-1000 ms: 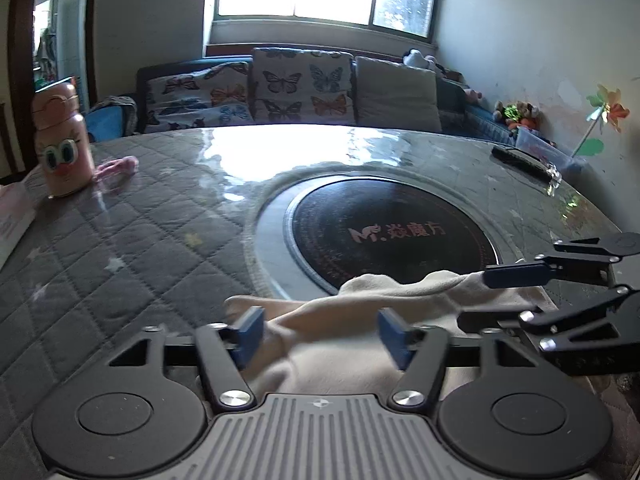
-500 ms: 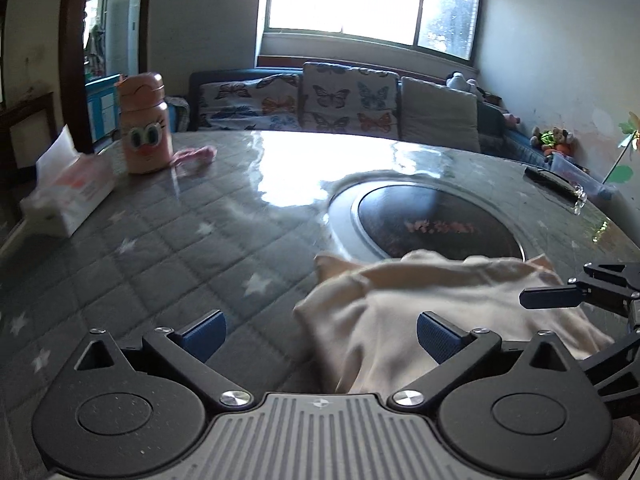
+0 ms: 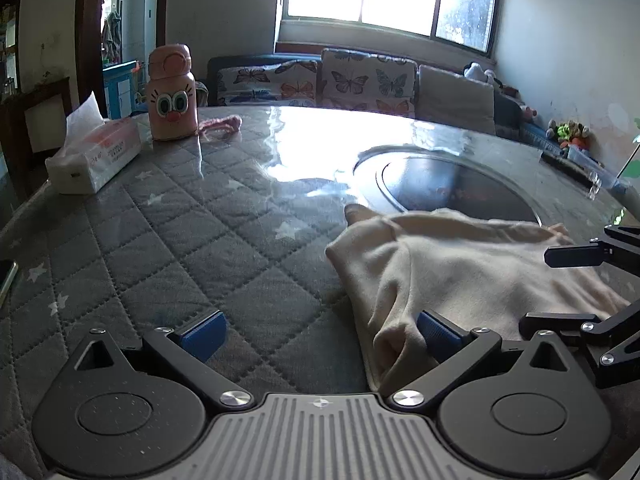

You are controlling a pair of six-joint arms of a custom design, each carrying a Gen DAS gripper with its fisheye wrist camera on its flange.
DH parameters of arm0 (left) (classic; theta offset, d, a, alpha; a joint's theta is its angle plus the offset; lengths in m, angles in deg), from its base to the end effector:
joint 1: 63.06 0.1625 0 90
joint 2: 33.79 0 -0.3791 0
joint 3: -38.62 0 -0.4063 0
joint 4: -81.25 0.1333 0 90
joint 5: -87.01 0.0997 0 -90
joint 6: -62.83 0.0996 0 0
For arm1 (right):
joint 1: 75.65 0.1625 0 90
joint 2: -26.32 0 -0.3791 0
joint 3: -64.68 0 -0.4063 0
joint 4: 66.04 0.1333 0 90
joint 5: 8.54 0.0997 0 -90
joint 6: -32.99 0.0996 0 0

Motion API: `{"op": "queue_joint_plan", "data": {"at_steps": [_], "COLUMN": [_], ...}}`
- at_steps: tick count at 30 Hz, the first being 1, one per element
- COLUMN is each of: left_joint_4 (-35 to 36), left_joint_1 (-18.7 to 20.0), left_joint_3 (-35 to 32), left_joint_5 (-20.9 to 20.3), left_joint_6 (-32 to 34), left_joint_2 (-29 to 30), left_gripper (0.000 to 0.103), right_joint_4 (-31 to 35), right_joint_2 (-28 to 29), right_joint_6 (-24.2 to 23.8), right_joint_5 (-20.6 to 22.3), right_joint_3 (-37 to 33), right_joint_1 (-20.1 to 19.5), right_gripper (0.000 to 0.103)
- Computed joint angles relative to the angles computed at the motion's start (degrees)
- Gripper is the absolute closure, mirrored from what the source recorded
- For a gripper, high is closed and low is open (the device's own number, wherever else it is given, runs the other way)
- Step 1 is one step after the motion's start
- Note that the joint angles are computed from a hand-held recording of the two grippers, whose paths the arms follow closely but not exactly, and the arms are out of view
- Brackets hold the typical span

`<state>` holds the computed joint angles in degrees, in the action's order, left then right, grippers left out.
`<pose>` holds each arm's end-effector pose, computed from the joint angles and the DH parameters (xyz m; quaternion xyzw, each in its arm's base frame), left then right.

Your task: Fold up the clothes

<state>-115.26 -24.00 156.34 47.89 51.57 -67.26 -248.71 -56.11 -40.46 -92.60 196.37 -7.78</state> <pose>-0.2346 -0.4616 -0.0531 0.2227 0.8616 -0.3670 0.2709 -0.0386 -0.4761 0.2270 0.4191 -0.8280 0.2838 0.2412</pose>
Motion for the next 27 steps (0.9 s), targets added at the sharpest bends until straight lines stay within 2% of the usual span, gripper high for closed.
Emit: {"op": "queue_joint_plan", "data": {"at_steps": [6,9,11,12,15,23,27], "left_joint_4": [-0.8,-0.2,0.4,0.8,1.7,3.2,3.3], "left_joint_1": [0.3,1.1,1.6,1.9,2.8,4.4,5.2], "left_joint_3": [0.3,0.4,0.6,0.6,0.8,0.2,-0.6], "left_joint_5": [0.2,0.0,-0.7,-1.2,-3.2,-9.4,-12.8], "left_joint_6": [-1.9,-4.2,-5.8,-6.7,-8.8,-11.5,-13.1], "left_joint_2": [-1.5,-2.6,-3.4,-3.9,-5.0,-6.0,-5.9], "left_gripper": [0.000,0.001,0.006,0.013,0.021,0.022,0.020], "right_joint_4": [1.8,3.5,4.1,4.3,3.8,-1.8,-4.6], "right_joint_2": [-0.7,-0.7,-0.3,0.1,1.5,7.2,8.8], "right_joint_6": [-1.9,-4.7,-6.7,-7.7,-10.3,-15.2,-14.5], "right_joint_5": [0.9,0.4,0.0,-0.2,-1.1,-3.8,-4.1], "right_joint_3": [0.5,1.2,1.6,1.7,2.1,2.3,2.1], "right_joint_1": [1.3,2.4,3.2,3.6,4.9,7.3,7.3], "right_gripper": [0.020,0.022,0.026,0.028,0.038,0.054,0.073]}}
